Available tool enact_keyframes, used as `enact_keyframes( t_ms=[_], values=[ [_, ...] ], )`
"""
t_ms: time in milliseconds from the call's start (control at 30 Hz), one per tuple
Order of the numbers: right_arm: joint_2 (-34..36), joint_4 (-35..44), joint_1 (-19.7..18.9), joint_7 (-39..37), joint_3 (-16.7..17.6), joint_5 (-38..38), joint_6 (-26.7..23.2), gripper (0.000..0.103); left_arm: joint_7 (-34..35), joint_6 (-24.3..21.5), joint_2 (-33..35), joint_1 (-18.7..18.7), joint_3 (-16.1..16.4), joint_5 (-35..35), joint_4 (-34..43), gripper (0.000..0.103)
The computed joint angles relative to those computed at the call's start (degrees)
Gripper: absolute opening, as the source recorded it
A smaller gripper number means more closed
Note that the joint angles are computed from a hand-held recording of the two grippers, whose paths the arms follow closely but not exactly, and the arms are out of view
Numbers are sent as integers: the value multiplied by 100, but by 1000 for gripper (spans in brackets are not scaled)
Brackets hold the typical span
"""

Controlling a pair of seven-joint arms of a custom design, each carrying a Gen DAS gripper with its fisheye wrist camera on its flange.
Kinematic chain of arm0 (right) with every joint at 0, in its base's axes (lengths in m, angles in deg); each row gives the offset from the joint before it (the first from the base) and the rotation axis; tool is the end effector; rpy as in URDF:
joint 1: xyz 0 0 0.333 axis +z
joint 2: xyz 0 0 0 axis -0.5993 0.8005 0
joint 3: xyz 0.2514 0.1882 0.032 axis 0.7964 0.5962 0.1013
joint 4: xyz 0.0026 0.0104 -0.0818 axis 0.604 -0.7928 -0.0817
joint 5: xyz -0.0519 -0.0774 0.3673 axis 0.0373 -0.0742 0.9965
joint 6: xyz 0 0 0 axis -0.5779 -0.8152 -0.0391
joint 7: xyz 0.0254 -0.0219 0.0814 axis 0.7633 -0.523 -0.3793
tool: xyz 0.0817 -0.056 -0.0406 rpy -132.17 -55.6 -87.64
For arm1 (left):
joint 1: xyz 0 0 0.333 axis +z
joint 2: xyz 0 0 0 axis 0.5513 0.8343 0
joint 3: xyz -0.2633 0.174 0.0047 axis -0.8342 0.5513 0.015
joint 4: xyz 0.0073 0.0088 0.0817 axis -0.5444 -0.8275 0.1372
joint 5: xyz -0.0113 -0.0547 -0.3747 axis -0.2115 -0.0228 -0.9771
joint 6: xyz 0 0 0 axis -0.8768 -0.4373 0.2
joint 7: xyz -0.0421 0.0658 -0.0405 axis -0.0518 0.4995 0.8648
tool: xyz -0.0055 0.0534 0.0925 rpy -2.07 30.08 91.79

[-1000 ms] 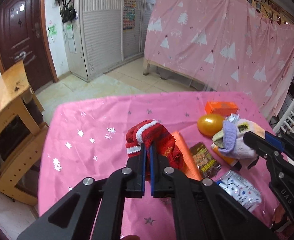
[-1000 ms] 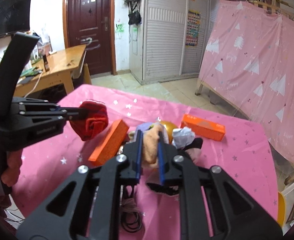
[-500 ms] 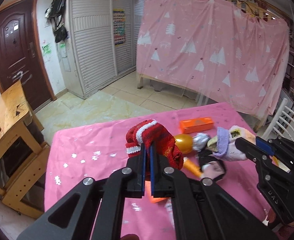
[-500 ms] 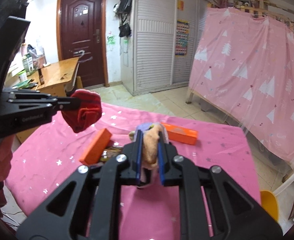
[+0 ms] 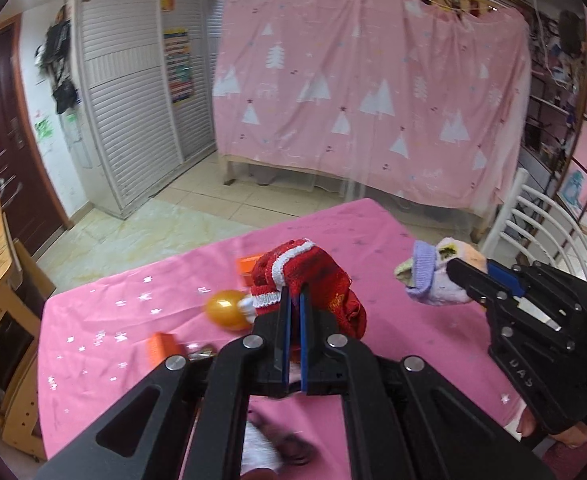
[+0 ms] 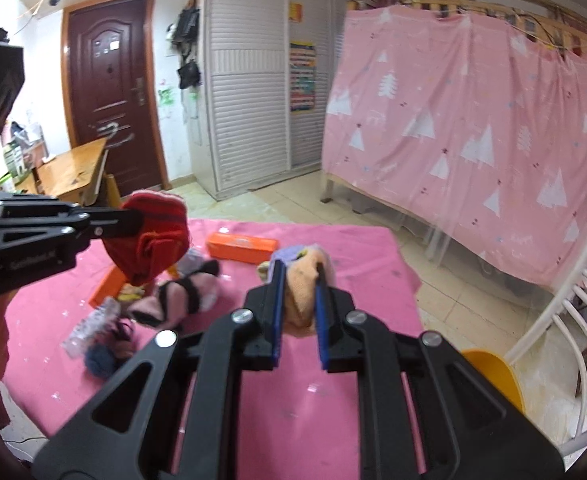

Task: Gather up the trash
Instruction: 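Carry the sock and glove to the yellow bin and open both tools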

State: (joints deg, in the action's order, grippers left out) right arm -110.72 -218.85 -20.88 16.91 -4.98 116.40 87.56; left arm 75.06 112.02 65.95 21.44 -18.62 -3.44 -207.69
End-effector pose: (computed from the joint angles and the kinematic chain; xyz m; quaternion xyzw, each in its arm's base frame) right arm 0.4372 0.0899 0.6131 -0.7548 0.4357 -0.2279 0.4342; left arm 0.4254 -0.1984 0.6248 -0.6611 0.6330 -0.2757 0.2934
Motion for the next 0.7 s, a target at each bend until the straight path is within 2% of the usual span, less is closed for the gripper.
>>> enact_keyframes(
  t_ms=[167,433,700],
  values=[
    [63,18,-40,-267,-286,210,-80,13,-128,-132,481,-80,-252,110,482,0],
    [252,96,-389,-613,-584,495,-230,13,-225,-371,1435,-343,-500,283,1417,0],
    [727,251,-904,-632,-705,552,-360,13,232,-594,2510,-658,-540,-261,2449,0]
  ],
)
